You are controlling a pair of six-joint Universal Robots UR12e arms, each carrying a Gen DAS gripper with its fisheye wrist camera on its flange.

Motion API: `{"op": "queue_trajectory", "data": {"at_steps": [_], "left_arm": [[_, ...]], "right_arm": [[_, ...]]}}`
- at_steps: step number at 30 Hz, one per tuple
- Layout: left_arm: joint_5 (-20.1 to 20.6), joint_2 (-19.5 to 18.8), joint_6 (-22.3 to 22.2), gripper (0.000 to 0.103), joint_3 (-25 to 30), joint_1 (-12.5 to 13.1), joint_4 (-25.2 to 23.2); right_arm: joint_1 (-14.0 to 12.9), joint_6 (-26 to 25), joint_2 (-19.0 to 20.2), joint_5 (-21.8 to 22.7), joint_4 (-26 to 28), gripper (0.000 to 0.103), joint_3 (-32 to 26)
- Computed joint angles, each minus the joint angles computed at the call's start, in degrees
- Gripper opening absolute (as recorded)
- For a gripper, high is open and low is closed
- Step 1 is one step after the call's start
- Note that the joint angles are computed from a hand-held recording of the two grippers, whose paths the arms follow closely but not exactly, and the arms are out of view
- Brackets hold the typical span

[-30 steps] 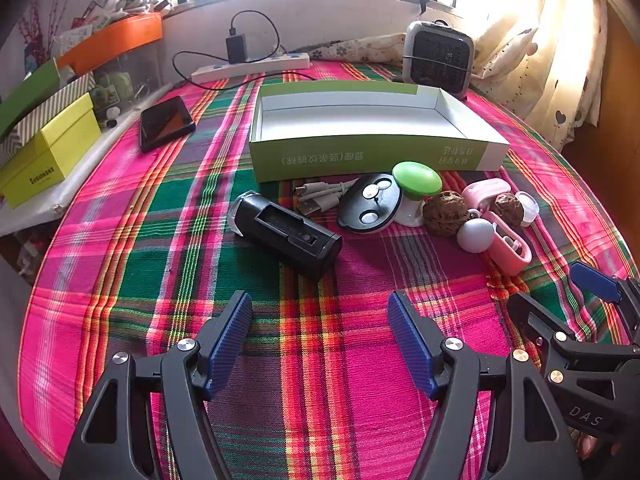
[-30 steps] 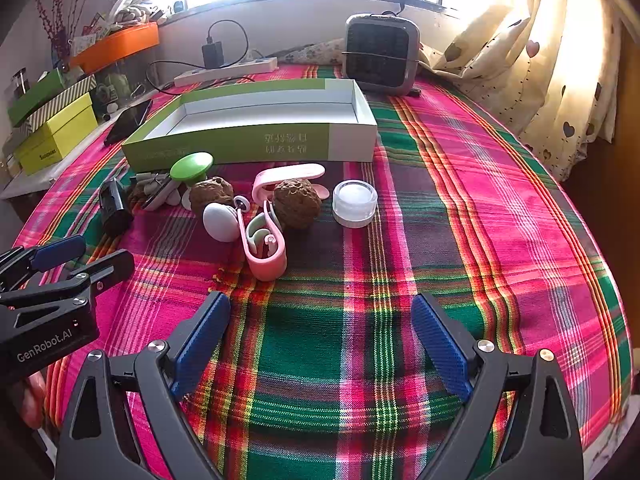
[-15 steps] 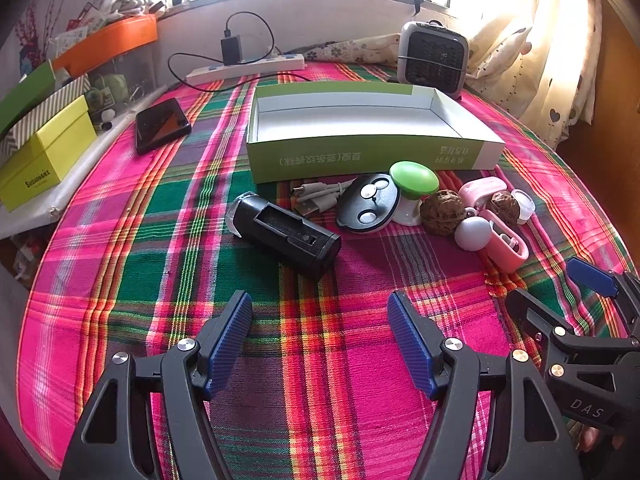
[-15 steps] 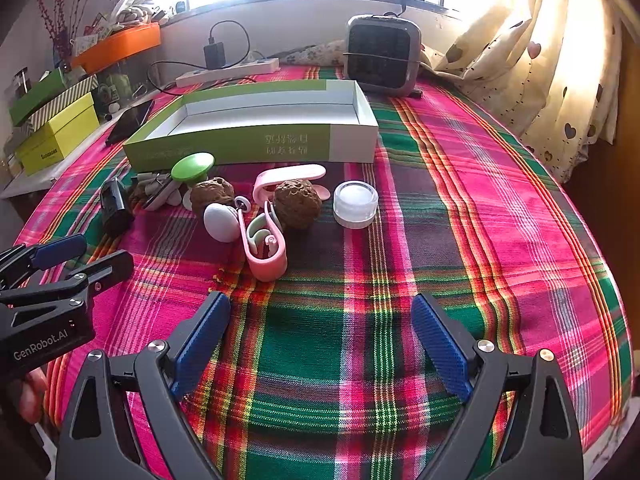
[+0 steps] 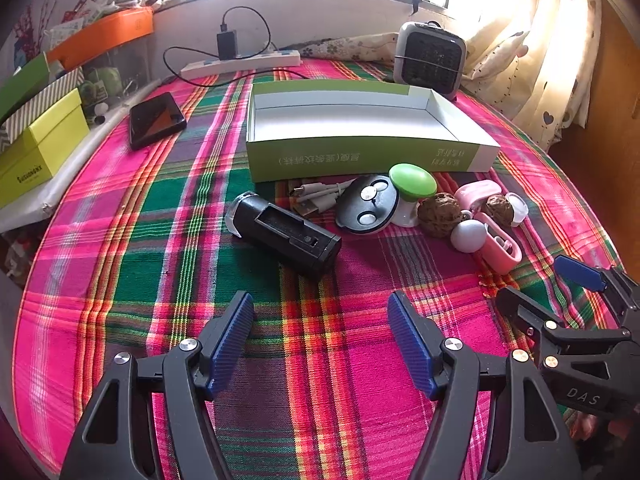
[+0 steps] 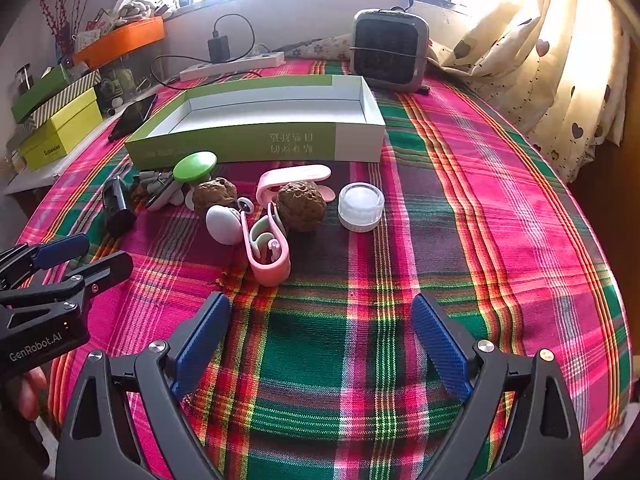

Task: Organize objects
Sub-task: 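Grasp the black cylindrical charger with the left tool while the right tool grasps the pink loop clip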

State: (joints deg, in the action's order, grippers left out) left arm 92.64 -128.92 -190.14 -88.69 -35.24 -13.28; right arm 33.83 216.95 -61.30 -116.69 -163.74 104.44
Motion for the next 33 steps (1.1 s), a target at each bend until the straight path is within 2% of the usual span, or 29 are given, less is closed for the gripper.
{"op": "queue_trajectory", "data": {"at_steps": [2,6,11,16,20,22,24,28,33], "left_arm": [[-1.9,0.17,-0.87,0.068,-0.28,0.6,0.31],[-2.81,0.19,-0.92,0.068,-0.19,1.05,0.04],[-5.79,0.3,-2.37,0.068,-0.22,1.86,-0.13],[-8.7,0.07,-5.72,0.068,0.76,2.74,-1.68],[-6.57,-0.46,-8.41,0.068,2.47,2.58,-4.05],[-4.98,-0.81,-9.48,0.068,3.45,2.39,-5.28],[-4.35,-1.11,-9.56,0.068,4.16,2.4,-5.98],[-2.9,-1.39,-8.91,0.068,4.96,2.06,-7.54],[-0.91,-0.78,-8.62,0.068,4.29,2.27,-8.75]], "right_arm": [[-0.2,-1.17,0.09,0.88,-0.15,0.092,-0.23],[-0.53,-2.34,0.35,2.21,-0.67,0.092,-0.54],[-0.92,-3.83,0.57,3.33,-1.83,0.087,-0.74],[-1.51,-5.17,0.78,4.28,-1.94,0.074,-1.2],[-1.8,-5.92,0.99,5.03,-2.59,0.07,-1.4],[-1.79,-6.47,1.07,4.79,-2.54,0.065,-1.49],[-1.84,-6.83,1.13,4.8,-2.62,0.059,-1.6],[-2.04,-7.13,1.06,5.24,-3.12,0.056,-1.39],[-2.19,-8.09,0.95,5.52,-4.02,0.037,-1.05]]}}
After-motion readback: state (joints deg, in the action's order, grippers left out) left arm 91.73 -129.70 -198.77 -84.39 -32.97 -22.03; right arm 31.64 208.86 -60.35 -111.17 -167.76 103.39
